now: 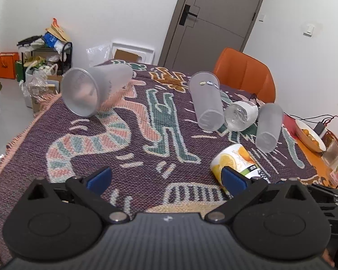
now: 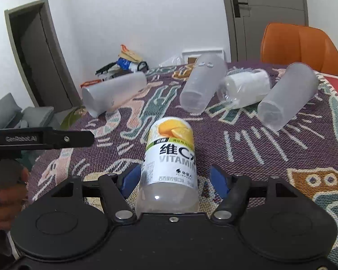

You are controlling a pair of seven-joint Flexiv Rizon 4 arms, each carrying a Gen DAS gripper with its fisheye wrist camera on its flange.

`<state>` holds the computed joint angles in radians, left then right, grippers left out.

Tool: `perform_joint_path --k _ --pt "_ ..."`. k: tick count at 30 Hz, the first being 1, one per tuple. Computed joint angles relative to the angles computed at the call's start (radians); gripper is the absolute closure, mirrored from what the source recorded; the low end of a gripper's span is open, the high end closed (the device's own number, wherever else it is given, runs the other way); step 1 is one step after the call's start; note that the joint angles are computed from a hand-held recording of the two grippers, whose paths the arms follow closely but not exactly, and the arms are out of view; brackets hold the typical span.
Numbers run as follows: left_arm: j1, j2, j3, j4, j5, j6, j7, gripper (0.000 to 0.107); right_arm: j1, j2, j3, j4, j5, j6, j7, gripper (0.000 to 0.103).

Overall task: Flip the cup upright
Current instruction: 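Lift the bottle with the right tool and carry it toward the left tool, then close the left tool on the bottle while the right tool holds it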

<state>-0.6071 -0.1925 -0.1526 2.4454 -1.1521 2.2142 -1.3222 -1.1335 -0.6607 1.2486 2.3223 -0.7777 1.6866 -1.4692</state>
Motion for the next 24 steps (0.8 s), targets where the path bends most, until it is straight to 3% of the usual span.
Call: perform_joint_path --k 10,15,24 --pt "0.037 -0.003 0.021 -0.041 0.138 -0.116 -0.088 0.006 -0.080 -0.054 0.006 -0.003 -0.049 0.033 0.034 0.033" --pt "0.052 -0.014 0.045 -0.066 0.225 -0.178 -0.156 0.007 -0.098 -0.066 -0.018 -0.007 -0.071 0.048 0.066 0.029" --pt "0.110 -0.034 0.080 -0.112 0.422 -0.304 -0.325 0.017 -0.112 -0.099 -0.052 -0.018 -0.103 0.056 0.093 0.017"
